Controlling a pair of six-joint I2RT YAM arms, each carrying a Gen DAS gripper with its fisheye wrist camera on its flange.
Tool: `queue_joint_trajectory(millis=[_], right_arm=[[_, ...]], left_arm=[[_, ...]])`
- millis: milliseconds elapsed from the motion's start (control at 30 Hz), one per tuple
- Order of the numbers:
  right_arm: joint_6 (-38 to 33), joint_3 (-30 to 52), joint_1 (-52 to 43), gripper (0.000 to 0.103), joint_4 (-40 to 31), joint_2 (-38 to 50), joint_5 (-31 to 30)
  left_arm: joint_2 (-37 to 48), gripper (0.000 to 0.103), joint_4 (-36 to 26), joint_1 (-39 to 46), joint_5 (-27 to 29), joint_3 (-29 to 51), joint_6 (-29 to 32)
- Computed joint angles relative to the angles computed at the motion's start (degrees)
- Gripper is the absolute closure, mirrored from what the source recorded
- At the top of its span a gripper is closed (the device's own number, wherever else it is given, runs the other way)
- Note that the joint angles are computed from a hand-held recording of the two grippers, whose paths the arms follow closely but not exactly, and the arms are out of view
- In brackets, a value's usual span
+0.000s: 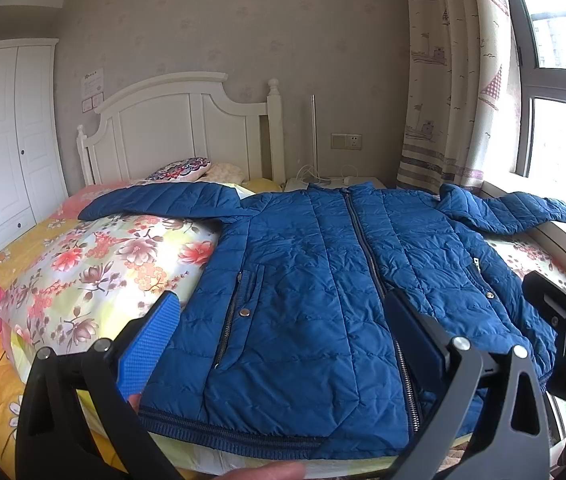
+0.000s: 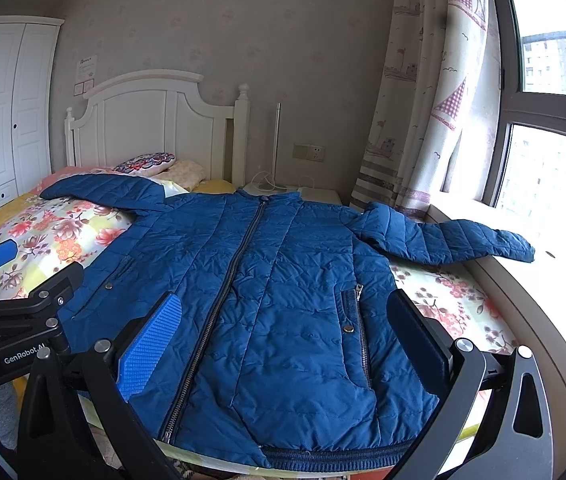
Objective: Fold large clothes
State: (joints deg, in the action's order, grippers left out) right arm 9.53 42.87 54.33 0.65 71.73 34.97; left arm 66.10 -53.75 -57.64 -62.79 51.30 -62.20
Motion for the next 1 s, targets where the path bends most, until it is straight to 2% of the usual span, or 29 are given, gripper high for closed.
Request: queue_joint_trajectory(millis=[1000], right_arm=[[0.65,-0.52,-0.17,0.004,0.07,-0.17,-0.72]], left_arm=[[-0.97,0.002,-0.29,-0.37,0.05,-1.47,-0.85]])
